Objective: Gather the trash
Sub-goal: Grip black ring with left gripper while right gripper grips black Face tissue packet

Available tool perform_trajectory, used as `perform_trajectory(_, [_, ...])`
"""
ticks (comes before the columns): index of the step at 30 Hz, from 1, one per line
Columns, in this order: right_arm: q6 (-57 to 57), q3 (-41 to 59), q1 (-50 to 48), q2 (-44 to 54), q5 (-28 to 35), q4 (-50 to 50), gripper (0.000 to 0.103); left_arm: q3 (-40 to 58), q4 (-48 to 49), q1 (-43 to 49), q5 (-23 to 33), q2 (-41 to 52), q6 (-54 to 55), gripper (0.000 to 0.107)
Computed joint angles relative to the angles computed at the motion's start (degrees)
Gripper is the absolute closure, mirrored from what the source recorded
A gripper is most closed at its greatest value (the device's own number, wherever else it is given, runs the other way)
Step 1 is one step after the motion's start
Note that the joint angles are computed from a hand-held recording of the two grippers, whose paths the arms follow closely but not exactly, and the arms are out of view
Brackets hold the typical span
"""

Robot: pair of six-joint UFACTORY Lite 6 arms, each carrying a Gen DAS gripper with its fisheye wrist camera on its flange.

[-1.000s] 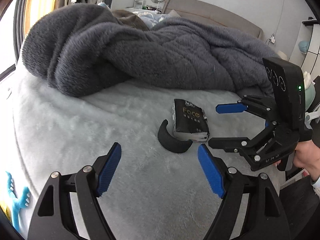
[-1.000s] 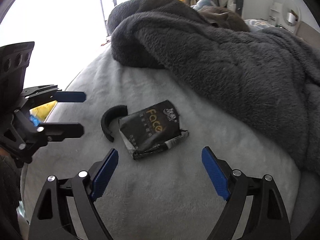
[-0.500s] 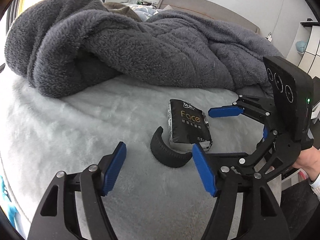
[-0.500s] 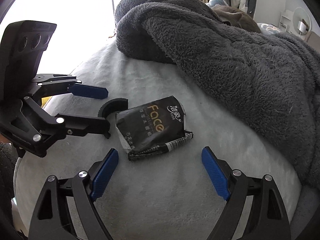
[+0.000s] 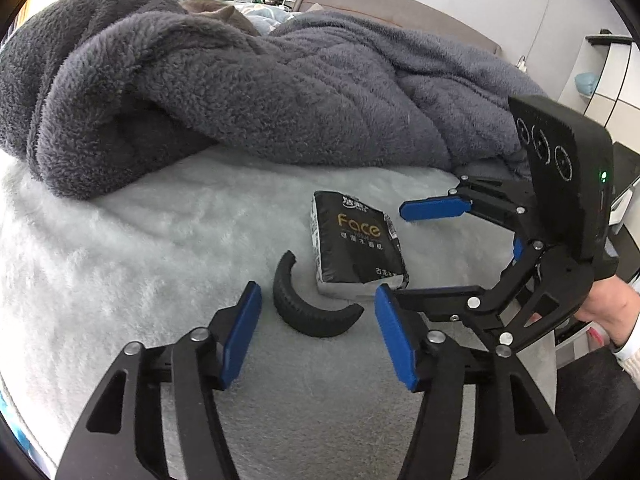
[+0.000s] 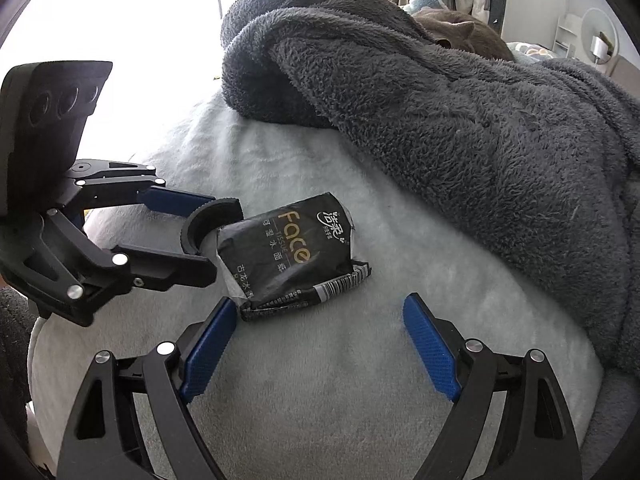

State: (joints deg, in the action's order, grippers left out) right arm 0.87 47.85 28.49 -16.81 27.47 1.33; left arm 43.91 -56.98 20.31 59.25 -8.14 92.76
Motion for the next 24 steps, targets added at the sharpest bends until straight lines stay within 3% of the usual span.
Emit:
perform_trajectory(2, [-0.8,0.0,-0.4,0.1,0.0,0.7,0.017,-0.1,-0.1,-0.5,-0.7,0.1,-0.1,0.052])
perform_trajectory(4, [-0.9,0.0,-0.5,0.2,0.0,0.9,0.017,0.1,-0.1,-0.5,-0.7,0.4,-0.1,0.062])
perform_trajectory(16, [1.6,3.7,1.7,4.2,-0.9,-0.6,0.017,1.1,-0.3,5.1,4.2,-1.1,1.4,0.065])
perform_trajectory(24, [-0.6,4.5,-0.4,6.6,-2.5,4.9,0.017,2.9,0.5,9.7,5.6,-0.2,1.4,0.065])
